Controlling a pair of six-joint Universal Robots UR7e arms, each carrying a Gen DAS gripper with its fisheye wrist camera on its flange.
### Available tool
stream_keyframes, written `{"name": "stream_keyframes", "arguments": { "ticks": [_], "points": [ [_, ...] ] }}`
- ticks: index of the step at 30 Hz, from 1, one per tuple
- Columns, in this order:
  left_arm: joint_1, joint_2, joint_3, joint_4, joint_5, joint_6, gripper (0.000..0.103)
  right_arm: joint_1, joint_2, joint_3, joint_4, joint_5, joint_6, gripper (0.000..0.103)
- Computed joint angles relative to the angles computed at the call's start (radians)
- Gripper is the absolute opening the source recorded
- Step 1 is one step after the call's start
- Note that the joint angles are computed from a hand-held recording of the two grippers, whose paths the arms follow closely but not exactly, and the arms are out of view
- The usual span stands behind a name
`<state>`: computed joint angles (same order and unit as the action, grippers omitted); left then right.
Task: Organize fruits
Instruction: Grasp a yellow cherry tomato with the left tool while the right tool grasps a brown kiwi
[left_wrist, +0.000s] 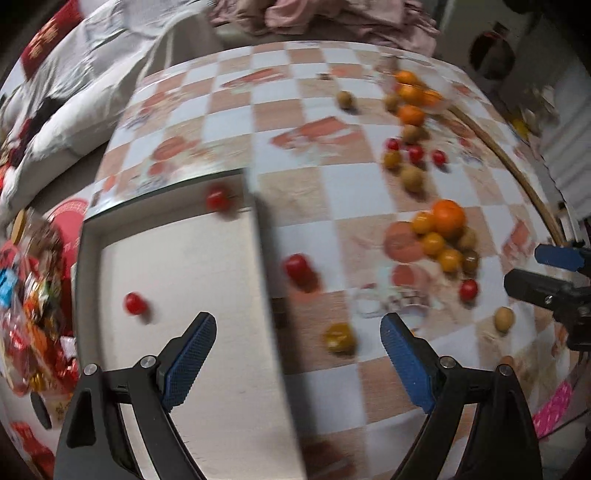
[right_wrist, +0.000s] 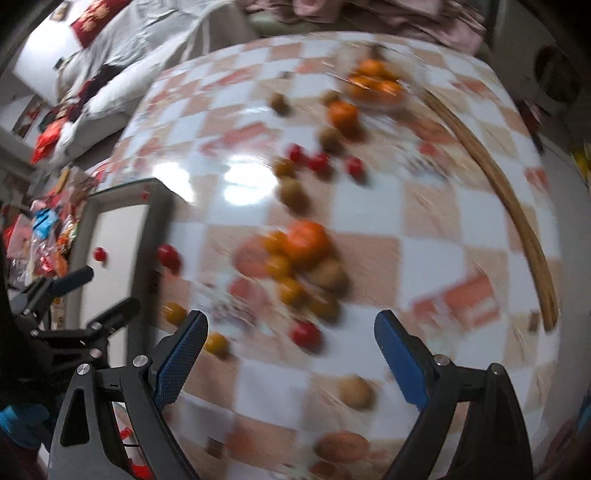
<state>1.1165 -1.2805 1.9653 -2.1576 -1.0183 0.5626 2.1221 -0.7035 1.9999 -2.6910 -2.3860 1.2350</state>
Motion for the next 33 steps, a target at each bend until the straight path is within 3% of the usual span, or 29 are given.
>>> {"name": "stream_keyframes", "arguments": {
  "ticks": [6,12,19,21,23,25,27,31,33],
  "points": [
    [-0.040,-0.031,0.082,0.007,-0.035,0.037,0.091,0.022,-0.055,0.124,0.040,0.020,0.184,0.094],
    [-0.065,-0.062,0.182,-0.031,-0.032,0.098,0.091,0.031,-0.057,0.195,0.009,0.062,0.247,0.094],
    [-0.079,-0.054,0.254,-0.113,-0.004,0.180,0.091,0.024,-0.019,0.203,-0.068,0.082,0.193,0.091],
    [-0.079,-0.046,0.262,-0.125,0.006,0.186,0.091,0.016,-0.006,0.197,-0.088,0.086,0.157,0.086],
    [-0.076,-0.036,0.264,-0.128,0.015,0.183,0.091,0.009,0.001,0.195,-0.100,0.093,0.131,0.069],
    [-0.074,-0.028,0.265,-0.125,0.026,0.177,0.091,-0.002,0.010,0.190,-0.118,0.105,0.094,0.064],
    [-0.071,-0.023,0.261,-0.114,0.026,0.172,0.083,-0.003,0.020,0.175,-0.105,0.103,0.073,0.064],
    [-0.078,-0.024,0.266,-0.112,0.033,0.148,0.083,-0.002,0.025,0.151,-0.060,0.100,0.048,0.063],
    [-0.084,-0.027,0.273,-0.119,0.042,0.138,0.083,-0.004,0.031,0.133,-0.041,0.101,0.038,0.051]
  ]
}}
